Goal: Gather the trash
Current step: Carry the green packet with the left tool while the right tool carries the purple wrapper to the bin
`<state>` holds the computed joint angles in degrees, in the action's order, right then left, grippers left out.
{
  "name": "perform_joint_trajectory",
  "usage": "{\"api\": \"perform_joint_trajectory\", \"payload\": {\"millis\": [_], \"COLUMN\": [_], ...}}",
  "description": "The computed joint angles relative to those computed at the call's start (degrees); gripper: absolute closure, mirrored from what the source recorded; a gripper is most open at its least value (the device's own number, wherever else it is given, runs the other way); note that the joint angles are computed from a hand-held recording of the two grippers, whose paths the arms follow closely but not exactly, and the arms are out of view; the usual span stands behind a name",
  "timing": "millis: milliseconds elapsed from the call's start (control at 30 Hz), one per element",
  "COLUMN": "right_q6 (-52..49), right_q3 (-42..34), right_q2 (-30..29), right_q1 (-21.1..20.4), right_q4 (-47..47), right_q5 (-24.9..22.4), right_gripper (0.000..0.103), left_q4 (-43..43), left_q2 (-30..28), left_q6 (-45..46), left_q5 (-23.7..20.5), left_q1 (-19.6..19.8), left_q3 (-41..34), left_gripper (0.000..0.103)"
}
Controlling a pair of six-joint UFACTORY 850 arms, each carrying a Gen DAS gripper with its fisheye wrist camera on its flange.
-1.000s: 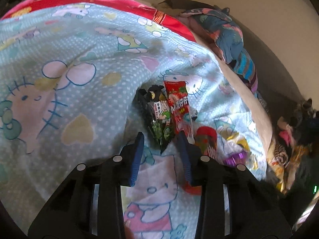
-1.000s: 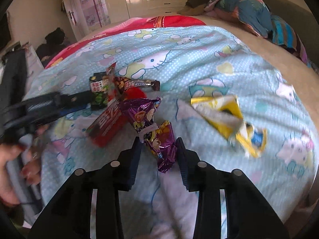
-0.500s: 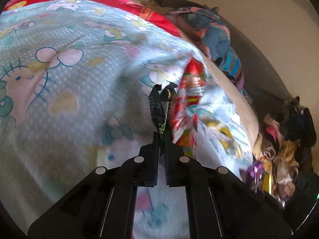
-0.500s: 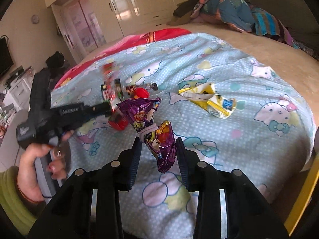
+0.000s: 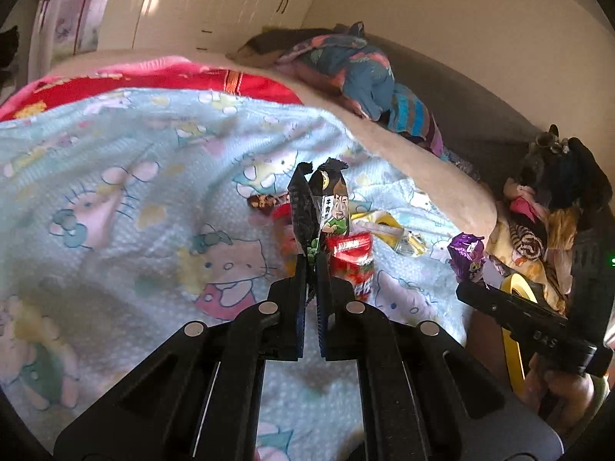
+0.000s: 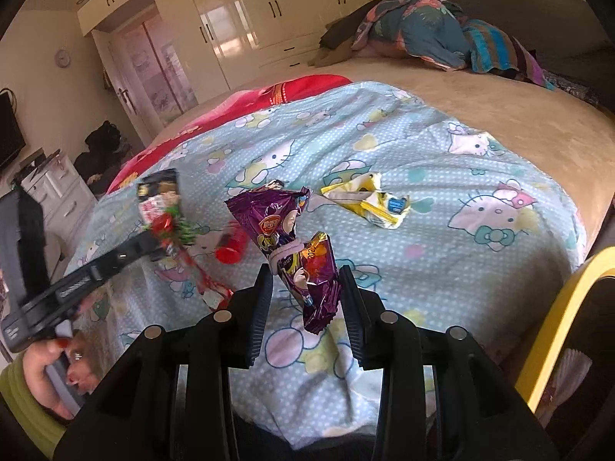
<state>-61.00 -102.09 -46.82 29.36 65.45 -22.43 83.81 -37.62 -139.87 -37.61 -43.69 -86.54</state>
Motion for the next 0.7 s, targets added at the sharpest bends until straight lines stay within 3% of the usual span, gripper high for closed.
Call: {"api": "perform_joint_trajectory", "payload": {"millis": [367,700], "right_q6": [-7.2,-14.7], "right_q3": [5.0,10.2], "right_q2": [4.5,9.0], "right_q1": [-1.5,-3.2], "right_q4": [8.2,16.5], "right_q5": [1.8,4.0], "right_gripper": [0.069,0.069], "left_q4": [3.7,6.3], "left_q2": [2.9,2.5], "left_q6": [0.0,1.3], "left_q5": [-6.5,-5.2], "left_q1": [-2.6,-4.2], "left_q3": [0.3,-2.7], "left_gripper": [0.101,0.101]}}
